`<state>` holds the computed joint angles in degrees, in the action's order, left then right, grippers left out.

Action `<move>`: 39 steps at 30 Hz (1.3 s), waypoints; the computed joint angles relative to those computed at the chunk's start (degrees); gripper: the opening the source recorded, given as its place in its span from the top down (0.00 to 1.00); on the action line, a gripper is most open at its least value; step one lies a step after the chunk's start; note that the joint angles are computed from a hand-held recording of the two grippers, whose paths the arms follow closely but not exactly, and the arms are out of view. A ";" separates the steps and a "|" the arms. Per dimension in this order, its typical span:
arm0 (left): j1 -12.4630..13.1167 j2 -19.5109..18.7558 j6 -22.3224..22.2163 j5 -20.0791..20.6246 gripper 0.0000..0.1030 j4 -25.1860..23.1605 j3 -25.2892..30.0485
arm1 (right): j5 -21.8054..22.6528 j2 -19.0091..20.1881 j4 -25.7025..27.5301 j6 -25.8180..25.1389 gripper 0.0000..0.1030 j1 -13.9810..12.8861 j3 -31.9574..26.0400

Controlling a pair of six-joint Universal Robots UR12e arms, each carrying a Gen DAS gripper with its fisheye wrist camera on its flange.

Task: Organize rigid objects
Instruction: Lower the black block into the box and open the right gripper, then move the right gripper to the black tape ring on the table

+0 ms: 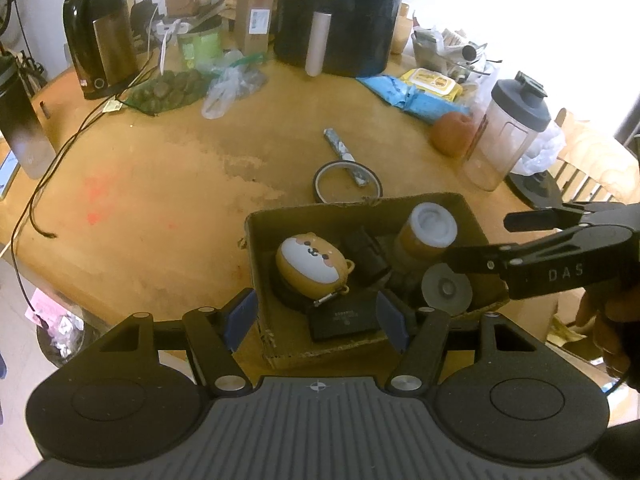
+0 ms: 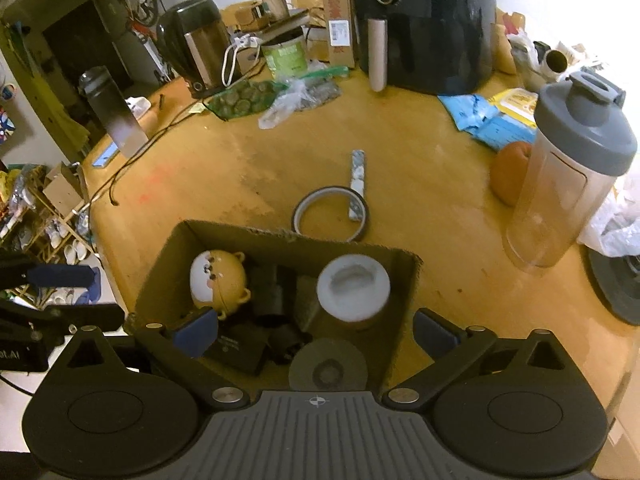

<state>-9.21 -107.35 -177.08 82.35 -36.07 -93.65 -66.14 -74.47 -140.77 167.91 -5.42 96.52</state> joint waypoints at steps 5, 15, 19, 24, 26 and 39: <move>0.02 -0.36 0.81 -0.03 0.37 -0.41 0.58 | -1.26 -0.39 0.99 0.72 0.00 -0.12 0.27; -0.03 -1.17 2.02 0.48 0.37 -1.16 1.71 | -4.32 -0.45 0.93 1.88 0.00 0.07 0.03; 0.05 -1.55 2.51 0.57 0.37 -1.41 2.20 | -4.61 -0.07 1.26 1.87 0.00 0.31 -0.50; 0.19 -2.24 3.28 0.72 0.37 -2.43 3.24 | -4.93 0.54 1.65 2.08 0.00 0.62 -1.31; 0.32 -2.51 3.41 0.65 0.37 -2.60 3.58 | -4.90 0.77 1.73 2.22 0.00 0.71 -1.58; 0.64 -4.85 5.90 1.26 0.37 -4.17 6.49 | -6.20 2.42 1.01 3.59 0.00 1.40 -3.44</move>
